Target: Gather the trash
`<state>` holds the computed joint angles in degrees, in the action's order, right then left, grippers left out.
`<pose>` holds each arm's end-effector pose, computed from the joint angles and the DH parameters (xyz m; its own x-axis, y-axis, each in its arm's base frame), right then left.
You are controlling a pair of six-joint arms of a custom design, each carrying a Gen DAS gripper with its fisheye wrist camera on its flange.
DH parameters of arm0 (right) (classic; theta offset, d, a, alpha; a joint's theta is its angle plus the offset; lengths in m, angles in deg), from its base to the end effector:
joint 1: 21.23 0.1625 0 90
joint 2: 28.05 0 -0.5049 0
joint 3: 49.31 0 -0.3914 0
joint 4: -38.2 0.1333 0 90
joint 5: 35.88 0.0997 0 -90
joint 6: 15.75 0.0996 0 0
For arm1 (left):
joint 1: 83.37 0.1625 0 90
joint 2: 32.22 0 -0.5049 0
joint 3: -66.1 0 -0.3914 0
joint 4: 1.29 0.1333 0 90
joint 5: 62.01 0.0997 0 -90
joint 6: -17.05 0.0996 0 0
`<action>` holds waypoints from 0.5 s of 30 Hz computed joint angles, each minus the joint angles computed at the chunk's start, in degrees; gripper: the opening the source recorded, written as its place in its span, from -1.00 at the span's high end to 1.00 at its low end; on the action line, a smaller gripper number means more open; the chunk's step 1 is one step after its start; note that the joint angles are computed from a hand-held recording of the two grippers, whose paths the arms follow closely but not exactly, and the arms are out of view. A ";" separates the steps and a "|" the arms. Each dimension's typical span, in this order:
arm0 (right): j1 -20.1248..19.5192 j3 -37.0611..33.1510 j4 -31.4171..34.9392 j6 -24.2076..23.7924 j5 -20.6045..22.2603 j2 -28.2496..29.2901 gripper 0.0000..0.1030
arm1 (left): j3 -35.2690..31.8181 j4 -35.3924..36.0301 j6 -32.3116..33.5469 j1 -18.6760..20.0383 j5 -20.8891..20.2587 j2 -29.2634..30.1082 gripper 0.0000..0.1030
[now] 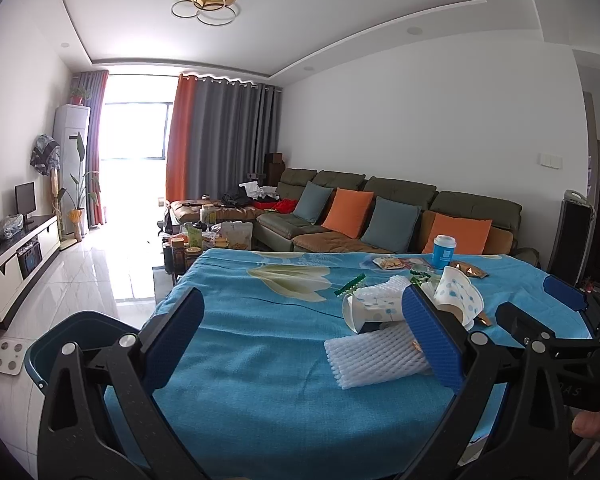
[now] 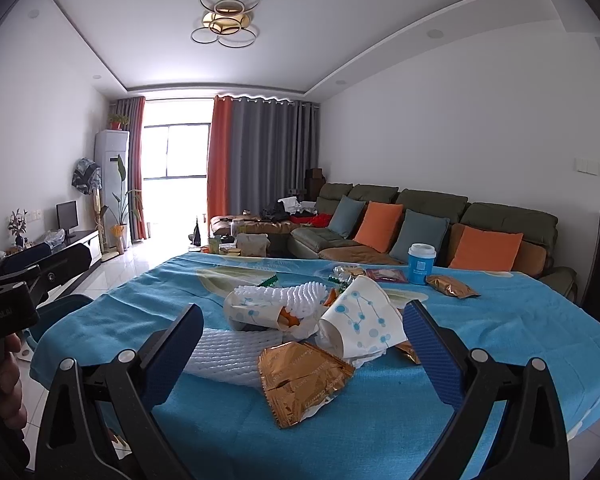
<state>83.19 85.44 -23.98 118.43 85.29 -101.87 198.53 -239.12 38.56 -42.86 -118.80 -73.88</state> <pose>0.1833 -0.3847 0.2075 -0.6712 0.2159 0.7091 -0.6829 0.1919 -0.7048 -0.2552 -0.4651 0.1451 -0.6792 0.4435 -0.5848 0.7120 0.2049 -0.6716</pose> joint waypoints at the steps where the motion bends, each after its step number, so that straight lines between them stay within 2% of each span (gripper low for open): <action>1: 0.00 0.02 -0.11 -0.16 0.14 -0.03 -0.87 | -0.02 0.06 0.00 -0.06 0.03 0.00 -0.89; 10: -1.46 -0.35 0.97 0.06 -0.10 -1.27 -0.87 | -0.40 1.35 -0.25 -0.03 -0.45 -0.16 -0.89; 15: -2.86 -1.67 5.22 1.32 -1.13 -2.37 -0.87 | -1.08 3.27 -1.57 0.18 -0.79 -0.37 -0.89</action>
